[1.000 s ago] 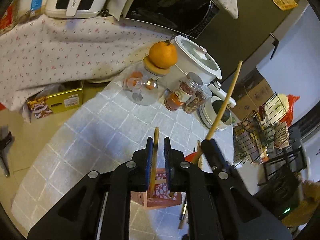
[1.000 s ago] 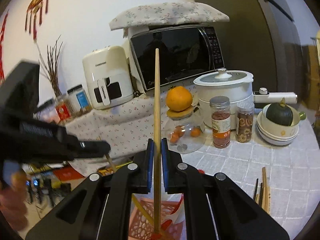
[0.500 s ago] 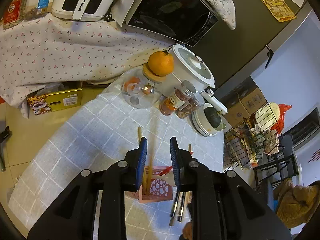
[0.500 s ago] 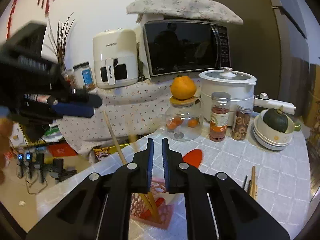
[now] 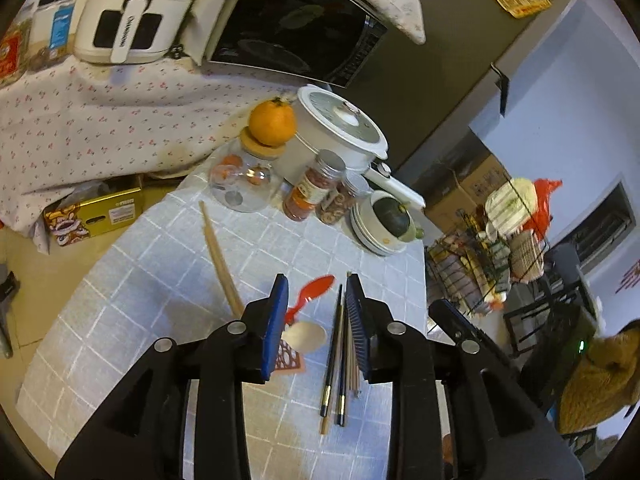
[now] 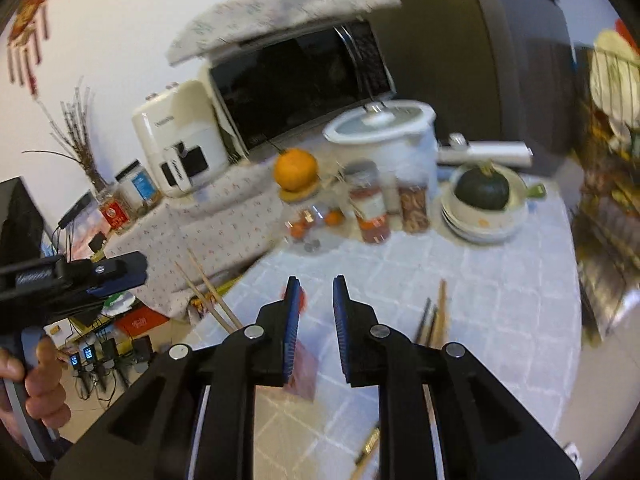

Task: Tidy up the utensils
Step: 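Lower the wooden chopstick into the pink basket and open the right gripper, then move the left gripper to the remaining chopsticks and close on a black chopstick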

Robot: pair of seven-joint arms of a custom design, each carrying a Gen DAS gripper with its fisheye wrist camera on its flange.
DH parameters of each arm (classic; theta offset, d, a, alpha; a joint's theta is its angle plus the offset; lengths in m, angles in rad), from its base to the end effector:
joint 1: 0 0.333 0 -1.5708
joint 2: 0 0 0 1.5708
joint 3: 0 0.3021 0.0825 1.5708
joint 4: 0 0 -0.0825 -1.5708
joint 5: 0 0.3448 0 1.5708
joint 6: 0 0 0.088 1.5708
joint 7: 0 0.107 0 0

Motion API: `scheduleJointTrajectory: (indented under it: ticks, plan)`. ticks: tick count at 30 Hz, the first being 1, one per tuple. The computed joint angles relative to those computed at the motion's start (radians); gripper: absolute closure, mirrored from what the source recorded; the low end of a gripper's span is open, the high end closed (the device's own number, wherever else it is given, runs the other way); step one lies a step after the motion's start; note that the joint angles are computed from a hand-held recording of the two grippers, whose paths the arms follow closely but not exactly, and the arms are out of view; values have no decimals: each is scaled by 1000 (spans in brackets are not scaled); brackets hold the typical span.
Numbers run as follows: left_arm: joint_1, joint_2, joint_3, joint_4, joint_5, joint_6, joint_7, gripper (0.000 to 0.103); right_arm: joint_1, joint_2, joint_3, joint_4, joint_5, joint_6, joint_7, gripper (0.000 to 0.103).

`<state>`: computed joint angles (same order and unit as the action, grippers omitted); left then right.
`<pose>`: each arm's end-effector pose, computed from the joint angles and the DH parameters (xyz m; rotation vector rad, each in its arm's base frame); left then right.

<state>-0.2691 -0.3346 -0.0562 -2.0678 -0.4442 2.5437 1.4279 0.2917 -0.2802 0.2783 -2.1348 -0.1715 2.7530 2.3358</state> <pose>0.4460 -0.1496 0.6597 -2.0202 1.8736 -1.2815 0.4008 0.2855 0.6240 -1.5685 1.6341 -0.3751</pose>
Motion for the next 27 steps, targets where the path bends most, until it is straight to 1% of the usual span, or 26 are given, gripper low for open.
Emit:
scheduleJointTrajectory:
  ticks: [3,5,6,8,9,11,13,15,19,22,23,25,27]
  plan:
    - [-6,6,-27,7,31,-22,-21,75,47,-17,-62,-25,131,-51,-65,84]
    - [-19,8,-39,4,35,-26,-21,75,55,-29,-90,-37,201,-97,-95,84]
    - [-28,9,-48,2,41,-28,-16,75,53,-33,-96,-38,224,-122,-105,84]
    - [-50,23,-68,6,57,-44,-4,75,43,-35,-116,-29,260,-233,-129,84]
    - [-59,32,-76,8,63,-52,2,75,37,-34,-122,-28,271,-272,-139,84]
    - [-81,65,-110,20,96,-88,9,75,24,-40,-132,-39,296,-313,-143,84]
    - [-98,103,-134,30,117,-120,16,75,10,-55,-141,-59,323,-330,-142,84]
    - [-102,160,-161,61,158,-155,-6,75,-1,-68,-148,-77,338,-344,-154,84]
    - [-98,283,-205,133,273,-180,-62,75,-16,-77,-155,-93,365,-374,-176,84]
    - [-91,356,-218,170,354,-161,-107,75,-22,-75,-164,-105,394,-385,-190,84]
    - [-88,385,-219,192,371,-173,-122,75,-24,-71,-167,-104,403,-387,-195,84]
    - [-76,444,-218,229,365,-188,-142,75,-28,-66,-170,-104,418,-393,-201,84]
    - [-68,471,-220,246,376,-196,-167,75,-34,-62,-168,-105,420,-386,-199,84]
